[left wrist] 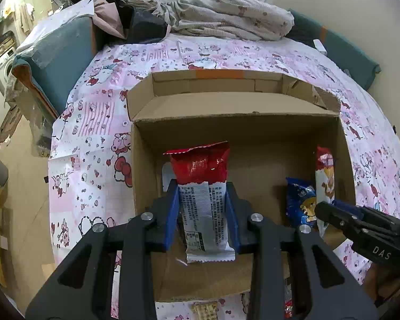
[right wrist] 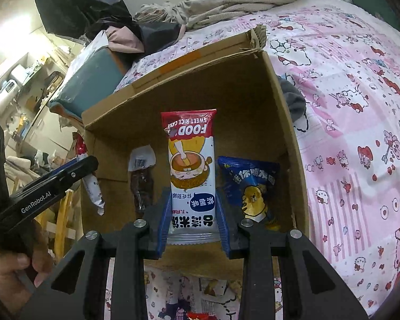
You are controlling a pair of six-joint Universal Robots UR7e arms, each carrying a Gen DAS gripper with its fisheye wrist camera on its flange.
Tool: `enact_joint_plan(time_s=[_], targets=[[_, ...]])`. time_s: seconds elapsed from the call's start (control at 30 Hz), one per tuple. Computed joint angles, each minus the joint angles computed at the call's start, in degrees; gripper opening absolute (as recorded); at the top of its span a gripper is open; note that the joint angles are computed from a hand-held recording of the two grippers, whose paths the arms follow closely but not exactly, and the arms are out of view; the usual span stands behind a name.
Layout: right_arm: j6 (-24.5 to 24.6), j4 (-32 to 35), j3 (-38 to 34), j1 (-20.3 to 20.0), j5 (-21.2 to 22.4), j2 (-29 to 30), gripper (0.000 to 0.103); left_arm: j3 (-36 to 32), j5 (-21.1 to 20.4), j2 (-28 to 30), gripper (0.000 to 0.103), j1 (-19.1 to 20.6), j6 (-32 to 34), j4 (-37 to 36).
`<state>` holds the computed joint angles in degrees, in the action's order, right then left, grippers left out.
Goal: Organize snacks
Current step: 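Carry both bars into the box and open both grippers to release them, then move both grippers back toward the remaining snacks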
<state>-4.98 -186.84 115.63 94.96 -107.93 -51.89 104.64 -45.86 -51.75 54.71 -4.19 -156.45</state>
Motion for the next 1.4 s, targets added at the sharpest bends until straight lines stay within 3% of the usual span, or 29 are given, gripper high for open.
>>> enact_joint_plan(time_s=[0.13,0.23,0.4,0.43,0.53,0.57,0.83,1.0,1.17,1.27,1.4], targets=[[-0.2,-1.2,0.5,-0.1,0.8,-0.1,0.033,-0.2,-0.7,-0.2,0.073,0.2,-2.4,1.8],[0.0,-1.6,0.6,-0.2,1.2,-0.3,0.034,0.6,0.0,-0.6,0.088,-0.2,-3.4,0.1],[-0.6,-4.1,0.8,0.3,-0.4,0.0,0.037,1.4,-0.2,-1.2,0.088,-0.3,-2.8,-1.2],[-1.0,-4.9,0.8,0.5,-1.1,0.1,0.041,1.5,-0.2,-1.3,0.088,-0.4,-2.7,-1.6],[-1.8,-7.7,1.5,0.7,-0.4,0.0,0.072,1.7,-0.1,-1.5,0.088,-0.3,-2.6,-2.2],[-2.4,-8.9,1.7,0.9,-0.5,0.1,0.075,1.7,-0.5,-1.7,0.088,-0.3,-2.9,-2.2],[-2.8,-9.1,2.2,1.5,0.0,-0.8,0.075,2.2,-0.4,-2.2,0.088,-0.6,-3.8,-1.2],[-2.9,-9.5,3.5,2.2,0.0,-2.1,0.075,5.0,1.2,-3.3,0.088,-2.1,-1.8,-4.3],[-2.9,-9.1,5.2,3.0,-0.4,-3.6,0.076,6.2,-0.9,-5.9,0.088,-1.7,-7.0,0.1],[-4.5,-10.4,6.5,4.2,-1.5,-4.1,0.089,8.7,-1.1,-7.5,0.088,-2.0,-7.1,-2.3],[-5.3,-11.1,8.2,5.2,-2.2,-4.8,0.094,11.4,0.4,-9.9,0.088,-2.8,-8.7,-1.7]])
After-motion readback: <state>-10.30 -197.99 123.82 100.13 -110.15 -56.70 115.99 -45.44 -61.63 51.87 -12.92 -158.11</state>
